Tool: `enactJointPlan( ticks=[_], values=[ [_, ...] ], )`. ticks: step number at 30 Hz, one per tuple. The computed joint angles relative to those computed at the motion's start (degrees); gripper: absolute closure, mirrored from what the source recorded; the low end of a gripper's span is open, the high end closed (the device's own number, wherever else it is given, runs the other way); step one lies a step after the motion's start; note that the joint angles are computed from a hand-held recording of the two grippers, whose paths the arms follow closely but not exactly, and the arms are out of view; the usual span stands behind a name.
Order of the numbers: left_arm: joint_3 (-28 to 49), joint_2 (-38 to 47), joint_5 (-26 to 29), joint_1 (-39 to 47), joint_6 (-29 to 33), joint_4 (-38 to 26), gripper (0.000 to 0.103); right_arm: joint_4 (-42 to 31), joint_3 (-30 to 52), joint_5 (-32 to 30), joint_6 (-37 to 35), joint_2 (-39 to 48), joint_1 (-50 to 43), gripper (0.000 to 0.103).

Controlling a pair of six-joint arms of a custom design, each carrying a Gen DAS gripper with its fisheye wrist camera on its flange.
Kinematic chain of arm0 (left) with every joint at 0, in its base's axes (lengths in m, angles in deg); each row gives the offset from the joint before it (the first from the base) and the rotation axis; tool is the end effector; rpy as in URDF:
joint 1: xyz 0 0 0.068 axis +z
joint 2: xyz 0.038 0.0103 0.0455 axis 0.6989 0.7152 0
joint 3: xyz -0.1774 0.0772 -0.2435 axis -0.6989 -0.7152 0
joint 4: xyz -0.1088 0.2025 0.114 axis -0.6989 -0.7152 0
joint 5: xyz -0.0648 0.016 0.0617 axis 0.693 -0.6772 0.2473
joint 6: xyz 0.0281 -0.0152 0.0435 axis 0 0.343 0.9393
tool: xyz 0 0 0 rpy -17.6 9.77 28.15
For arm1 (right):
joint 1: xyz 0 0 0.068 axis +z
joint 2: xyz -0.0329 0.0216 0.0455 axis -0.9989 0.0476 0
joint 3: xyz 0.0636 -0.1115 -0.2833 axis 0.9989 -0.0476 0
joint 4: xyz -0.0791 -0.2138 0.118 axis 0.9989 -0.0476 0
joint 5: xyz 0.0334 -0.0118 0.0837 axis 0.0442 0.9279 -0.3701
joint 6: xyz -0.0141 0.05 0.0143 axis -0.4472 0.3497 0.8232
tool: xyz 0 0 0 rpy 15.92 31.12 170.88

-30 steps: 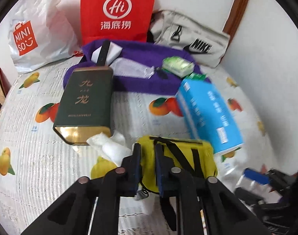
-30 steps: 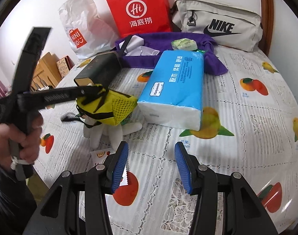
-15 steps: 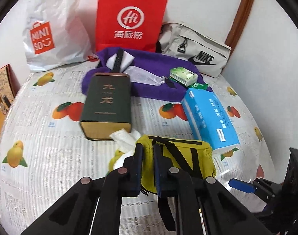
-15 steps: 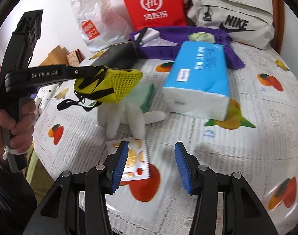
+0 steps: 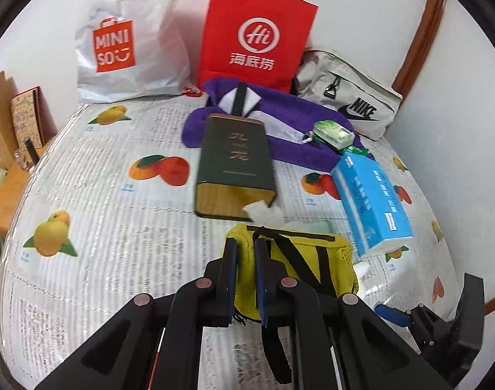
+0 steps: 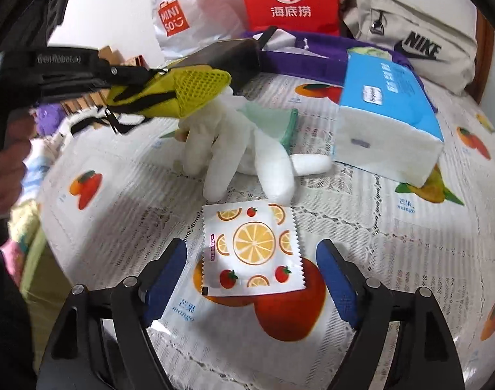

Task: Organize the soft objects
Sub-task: 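Grasp yellow mesh bag with left tool while right grasps orange-slice packet, then carry yellow bag with left tool while right carries orange packet to purple towel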

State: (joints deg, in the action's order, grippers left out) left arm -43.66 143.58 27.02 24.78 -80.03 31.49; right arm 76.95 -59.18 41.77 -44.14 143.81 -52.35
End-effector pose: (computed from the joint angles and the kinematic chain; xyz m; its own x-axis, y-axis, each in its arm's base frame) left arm 0.2725 -0.1051 0.1910 -0.7684 0.1966 -0.6090 0.4012 0.8894 -0.2191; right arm 0.1296 0.0798 0.1209 -0.8244 0.0088 -0.5660 -0.0469 0.9954 0.0837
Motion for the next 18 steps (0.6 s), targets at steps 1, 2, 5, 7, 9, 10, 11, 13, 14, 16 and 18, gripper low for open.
enactJointPlan(
  ticks=[1,2,5,7,9,10,11,13,14,16,18],
  values=[
    [-0.1,0.1,0.1,0.6,0.1,0.1,0.092,0.1,0.5,3.2,0.6,1.9,2.4,0.023],
    [-0.2,0.1,0.4,1.0,0.3,0.1,0.092,0.6,0.7,5.8,0.8,3.3,4.4,0.024],
    [-1.0,-0.1,1.1,2.3,0.5,0.7,0.092,0.8,-0.1,6.6,0.8,1.9,4.9,0.039],
    [-1.8,-0.2,1.4,3.0,0.4,1.2,0.092,-1.1,-0.3,5.2,-0.5,-0.5,2.9,0.056],
    [-2.7,-0.2,2.1,3.7,0.6,1.9,0.092,-2.6,-0.9,4.4,-1.6,-2.9,1.4,0.063],
    [-3.1,-0.1,2.2,4.0,0.7,2.2,0.092,-3.7,-1.2,3.9,-2.2,-4.2,1.0,0.065],
    [-3.7,0.1,2.4,4.3,0.8,2.5,0.092,-5.0,-1.2,4.2,-1.9,-5.1,1.1,0.065],
    [-4.8,0.3,2.8,5.0,1.1,3.1,0.092,-8.2,-1.2,3.9,-1.8,-7.8,0.8,0.069],
    [-5.2,0.4,3.1,5.3,1.1,3.3,0.092,-10.2,-1.2,3.6,-1.9,-9.5,0.3,0.071],
    [-5.8,0.7,3.8,6.1,1.2,3.7,0.092,-12.9,-0.7,3.5,-2.7,-11.1,-1.6,0.072],
    [-6.5,0.9,3.9,6.3,1.2,4.4,0.092,-14.8,-0.9,3.4,-3.6,-13.1,-4.3,0.073]
  ],
)
